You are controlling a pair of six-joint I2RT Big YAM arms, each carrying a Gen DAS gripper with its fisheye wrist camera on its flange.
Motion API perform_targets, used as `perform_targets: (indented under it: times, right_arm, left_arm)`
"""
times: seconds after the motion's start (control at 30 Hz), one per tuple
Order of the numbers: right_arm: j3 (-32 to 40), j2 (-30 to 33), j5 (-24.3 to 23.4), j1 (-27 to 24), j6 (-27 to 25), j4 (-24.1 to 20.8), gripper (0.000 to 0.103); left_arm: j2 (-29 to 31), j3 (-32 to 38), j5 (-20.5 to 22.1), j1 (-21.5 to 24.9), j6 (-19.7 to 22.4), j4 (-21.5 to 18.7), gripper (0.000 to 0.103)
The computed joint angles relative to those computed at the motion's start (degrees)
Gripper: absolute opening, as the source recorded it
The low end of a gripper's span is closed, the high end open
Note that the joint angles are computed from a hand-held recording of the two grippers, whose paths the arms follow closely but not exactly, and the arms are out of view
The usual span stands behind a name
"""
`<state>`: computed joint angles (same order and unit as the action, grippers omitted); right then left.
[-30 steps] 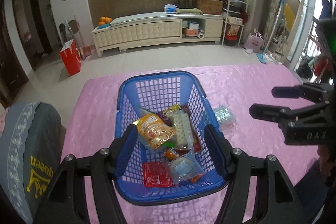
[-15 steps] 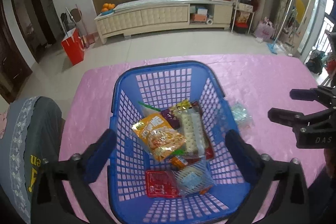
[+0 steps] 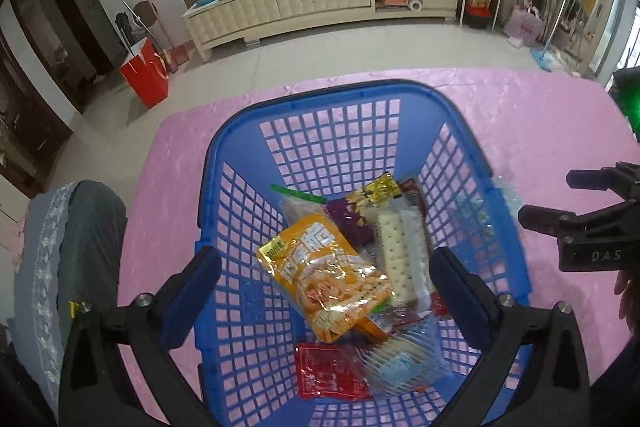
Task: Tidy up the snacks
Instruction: 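Move the right gripper to the last clear snack pack on the table, then grasp the last clear snack pack with the right gripper, then carry the clear pack over the blue basket with the right gripper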
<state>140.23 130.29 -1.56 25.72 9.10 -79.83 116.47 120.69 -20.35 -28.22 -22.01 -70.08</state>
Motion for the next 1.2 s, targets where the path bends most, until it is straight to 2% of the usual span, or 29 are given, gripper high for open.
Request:
perform_targets:
  times: [0.1, 0.17, 0.3, 0.53, 0.67, 0.73, 0.77, 0.83, 1.0, 1.2]
  right_arm:
    - [2.52, 2.13, -0.83, -0.26, -0.27, -1.47, 0.097]
    - [2.33, 2.34, -1.70, -0.49, -0.44, -0.47, 0.097]
    - [6.62, 5.39, -2.58, -0.59, -0.93, -3.10, 0.097]
    - [7.79, 7.02, -2.10, -0.53, -0.89, -2.62, 0.097]
    - [9.55, 8.62, -1.02, -0.17, -1.45, -3.47, 0.097]
    - [11.56, 10.16, -1.71, 0.12, -1.38, -4.48, 0.089]
    - [11.44, 10.23, -2.30, 0.08, -1.35, -4.43, 0.081]
    - [9.91, 9.58, -1.93, 0.29, -1.58, -3.07, 0.081]
    - [1.86, 4.72, -1.86, 0.42, -2.00, 2.67, 0.067]
    - [-8.74, -2.39, -3.46, 0.69, -2.07, 7.82, 0.066]
  left_arm:
    - [1.29, 1.78, 0.54, 0.24, -0.02, -1.74, 0.103]
    - [2.50, 3.69, 0.51, 0.30, 0.22, -3.44, 0.103]
    - [4.26, 6.24, -0.81, 0.35, 0.82, -5.20, 0.103]
    - [7.39, 10.33, -2.57, -0.04, 1.10, -8.60, 0.103]
    - [8.76, 12.28, -1.84, 0.41, 0.67, -9.20, 0.103]
    - [9.03, 12.55, -2.02, 0.40, 0.75, -9.09, 0.103]
    - [8.90, 12.21, -1.85, 0.50, 1.04, -8.78, 0.103]
    - [9.01, 12.08, -1.61, 0.59, 1.45, -8.54, 0.103]
    - [7.87, 10.07, -1.41, 0.34, 0.90, -7.36, 0.103]
    - [4.47, 6.20, -1.46, 0.01, 0.72, -4.35, 0.103]
